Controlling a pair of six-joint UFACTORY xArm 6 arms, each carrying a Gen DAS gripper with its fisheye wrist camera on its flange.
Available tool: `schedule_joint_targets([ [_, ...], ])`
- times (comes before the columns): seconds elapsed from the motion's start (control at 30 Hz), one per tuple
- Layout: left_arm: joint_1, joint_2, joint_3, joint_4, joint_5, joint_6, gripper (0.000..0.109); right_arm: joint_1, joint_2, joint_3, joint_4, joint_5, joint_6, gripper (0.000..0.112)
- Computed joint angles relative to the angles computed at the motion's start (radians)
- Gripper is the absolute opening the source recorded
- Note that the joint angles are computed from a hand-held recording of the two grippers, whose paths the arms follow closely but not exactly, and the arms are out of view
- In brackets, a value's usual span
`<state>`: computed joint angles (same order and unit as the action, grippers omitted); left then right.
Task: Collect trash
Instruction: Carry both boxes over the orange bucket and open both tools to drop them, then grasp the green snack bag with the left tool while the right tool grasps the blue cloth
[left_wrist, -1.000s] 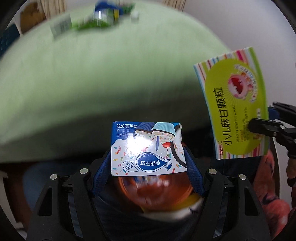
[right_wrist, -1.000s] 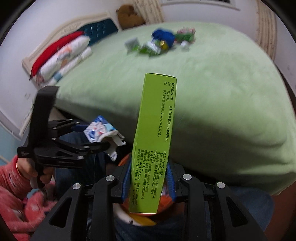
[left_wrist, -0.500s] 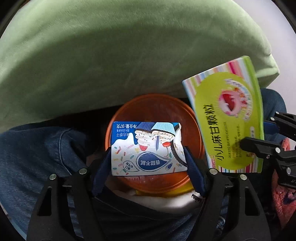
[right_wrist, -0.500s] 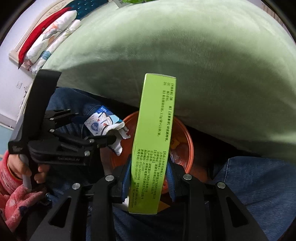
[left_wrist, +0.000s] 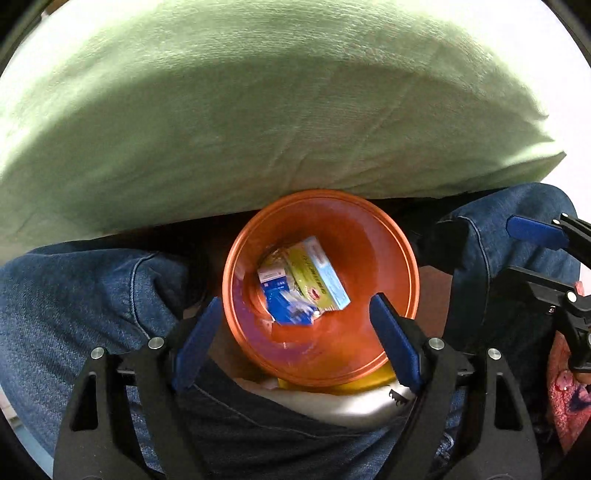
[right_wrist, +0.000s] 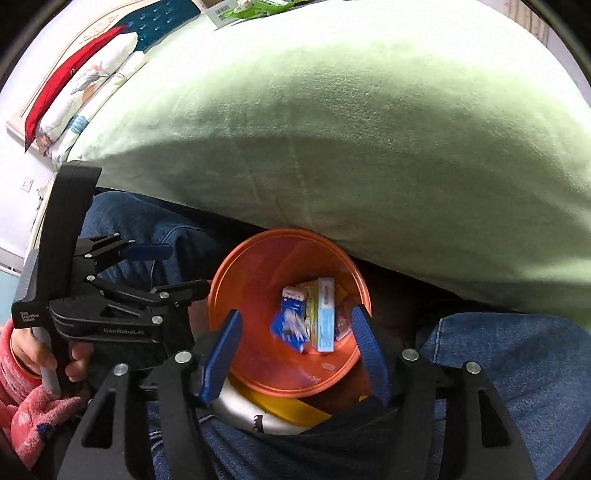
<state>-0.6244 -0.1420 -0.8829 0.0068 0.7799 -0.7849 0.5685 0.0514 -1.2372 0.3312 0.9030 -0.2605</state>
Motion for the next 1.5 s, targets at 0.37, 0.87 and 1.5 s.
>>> schedule_joint_targets([
  [0.37, 0.017, -0.053, -0.021, 0.120, 0.012, -0.063, 0.080, 0.020, -0.039, 0.006, -0.062, -0.084, 0.008, 0.064],
  [0.87, 0.255, 0.086, -0.348, 0.471, -0.146, -0.217, 0.090, 0.020, -0.045, -0.074, -0.008, -0.276, -0.007, 0.075],
  [1.5, 0.443, 0.547, -0.781, 0.213, -0.248, -0.218, 0.066, 0.003, 0.079, -0.172, -0.025, -0.188, 0.026, 0.074],
])
